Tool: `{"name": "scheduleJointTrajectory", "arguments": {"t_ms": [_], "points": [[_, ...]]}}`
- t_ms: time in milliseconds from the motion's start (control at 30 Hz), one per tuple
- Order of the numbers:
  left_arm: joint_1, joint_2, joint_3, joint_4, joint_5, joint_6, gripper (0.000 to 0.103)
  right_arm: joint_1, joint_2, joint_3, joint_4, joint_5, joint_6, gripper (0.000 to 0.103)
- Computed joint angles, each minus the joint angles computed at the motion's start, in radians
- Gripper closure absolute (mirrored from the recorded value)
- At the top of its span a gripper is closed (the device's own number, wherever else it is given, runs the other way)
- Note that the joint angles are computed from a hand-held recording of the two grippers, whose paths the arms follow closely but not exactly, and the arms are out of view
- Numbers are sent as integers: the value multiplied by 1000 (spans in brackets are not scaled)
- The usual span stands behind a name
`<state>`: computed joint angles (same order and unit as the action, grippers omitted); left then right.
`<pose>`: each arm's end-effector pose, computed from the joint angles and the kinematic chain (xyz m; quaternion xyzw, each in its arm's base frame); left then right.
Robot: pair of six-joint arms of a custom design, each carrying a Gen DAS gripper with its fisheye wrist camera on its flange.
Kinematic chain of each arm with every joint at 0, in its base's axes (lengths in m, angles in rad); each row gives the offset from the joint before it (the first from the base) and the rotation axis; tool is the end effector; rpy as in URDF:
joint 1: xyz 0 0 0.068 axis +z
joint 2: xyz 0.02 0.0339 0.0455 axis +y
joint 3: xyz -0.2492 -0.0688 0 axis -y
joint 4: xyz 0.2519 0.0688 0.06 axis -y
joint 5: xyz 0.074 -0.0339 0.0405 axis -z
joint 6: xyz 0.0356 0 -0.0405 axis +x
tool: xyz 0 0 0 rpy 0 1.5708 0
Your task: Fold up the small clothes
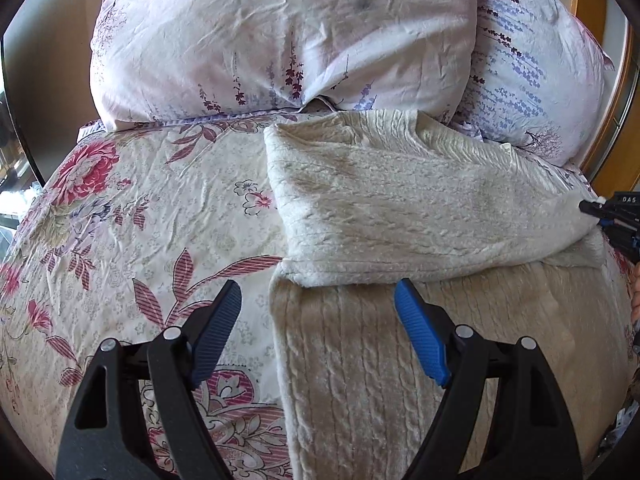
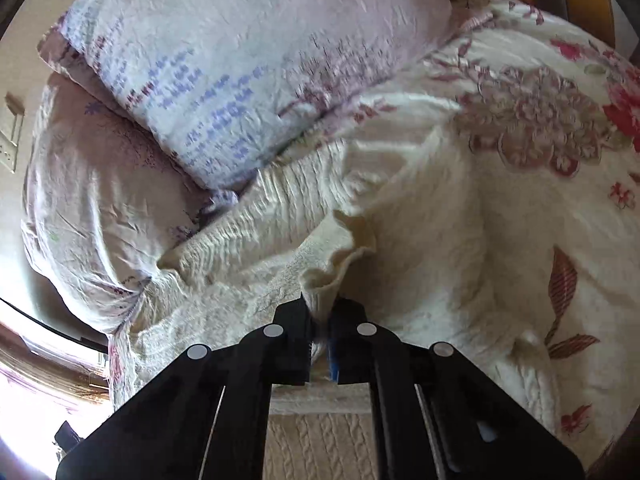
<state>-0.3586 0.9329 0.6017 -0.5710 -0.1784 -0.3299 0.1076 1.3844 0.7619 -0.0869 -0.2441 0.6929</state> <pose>0.1866 -0.0632 0.2030 -0.0157 0.9412 -0.0311 0.3360 0.2932 0.0403 0.1896 0.2115 0.8782 0.2634 0.3385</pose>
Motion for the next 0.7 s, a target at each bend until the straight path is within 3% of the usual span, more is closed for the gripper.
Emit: {"name": "scheduleJointTrajectory", "arguments": {"t_ms": [133, 367, 500, 700], "points": [[-2, 46, 11, 21, -6, 13, 26, -7, -87, -27, -36, 107, -15, 97], [-3, 111, 40, 18, -25, 36, 35, -30, -32, -102, -34, 42, 45, 96], [12, 56, 35, -17, 17, 126, 36, -33, -40, -94, -40, 38, 27, 96], [-53, 67, 34, -29, -150, 279, 35, -37, -16, -101, -16, 14, 44, 96]]}}
